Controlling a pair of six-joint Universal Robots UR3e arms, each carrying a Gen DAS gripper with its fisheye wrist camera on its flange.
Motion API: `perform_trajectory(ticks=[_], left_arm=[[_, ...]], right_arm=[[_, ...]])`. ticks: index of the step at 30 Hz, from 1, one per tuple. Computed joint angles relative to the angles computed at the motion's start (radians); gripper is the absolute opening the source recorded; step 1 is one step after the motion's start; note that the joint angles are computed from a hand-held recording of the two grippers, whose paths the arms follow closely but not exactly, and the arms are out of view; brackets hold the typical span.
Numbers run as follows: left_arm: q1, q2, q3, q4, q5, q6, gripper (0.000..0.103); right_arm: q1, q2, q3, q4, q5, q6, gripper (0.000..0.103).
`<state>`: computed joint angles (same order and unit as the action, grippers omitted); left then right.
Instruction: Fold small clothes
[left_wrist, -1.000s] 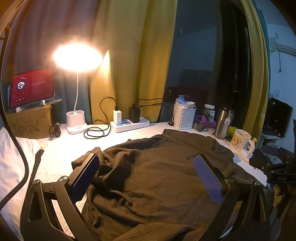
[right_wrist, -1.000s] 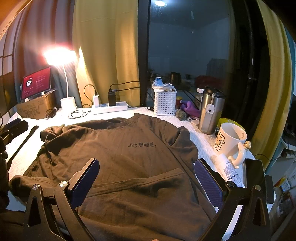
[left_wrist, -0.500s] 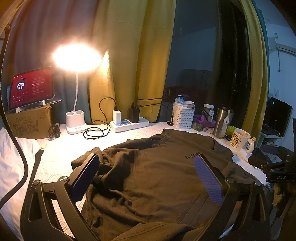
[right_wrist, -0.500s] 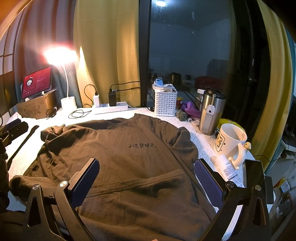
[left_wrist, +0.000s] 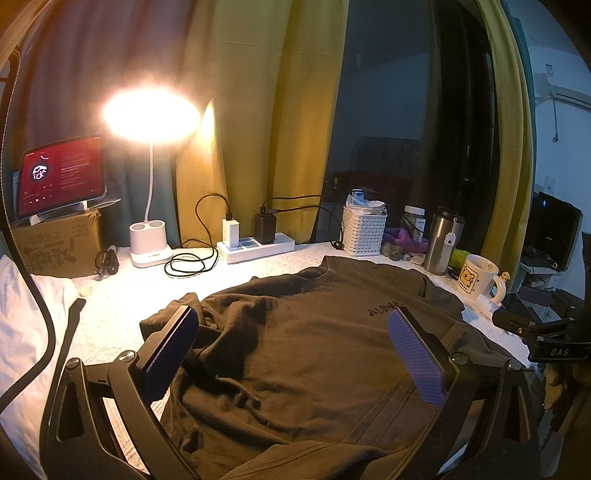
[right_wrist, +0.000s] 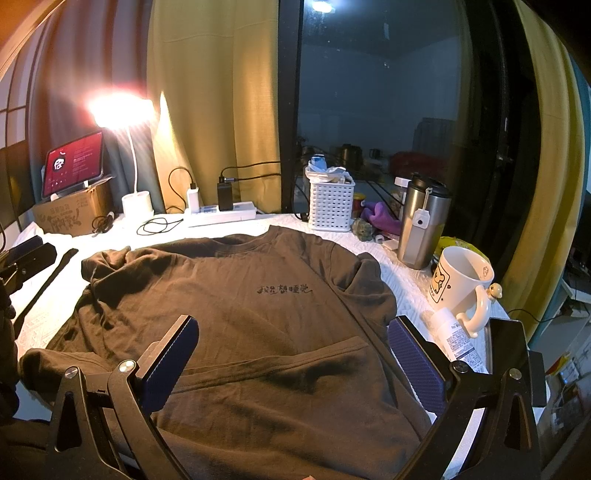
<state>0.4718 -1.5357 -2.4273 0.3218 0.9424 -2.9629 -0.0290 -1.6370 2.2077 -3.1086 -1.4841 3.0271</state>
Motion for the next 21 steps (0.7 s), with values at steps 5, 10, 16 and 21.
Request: perform_trajectory(ticks=[5,10,16,21], left_arm=[[0.000,-0.001,0.000,0.001,-0.001,0.000,0.101],[0.002,-0.002,-0.003,0.006,-0.002,0.001,0.101],[-0.010,-0.009,0.003,0.005,0.007,0.001,0.101],[-0.050,-0.046,0.028,0.013,0.039,-0.001,0.101]], right_arm=[[0.002,0.006,-0.003,-0.003,-0.002,0.000,0.103],[0.004,0.014,-0.009,-0.001,-0.004,0.002,0.103],[0.010,-0.005,-0.028,0.042,-0.010,0.007,0.103],[-0.002,0.030,-0.021,0.012,-0.001,0.008,0.103]])
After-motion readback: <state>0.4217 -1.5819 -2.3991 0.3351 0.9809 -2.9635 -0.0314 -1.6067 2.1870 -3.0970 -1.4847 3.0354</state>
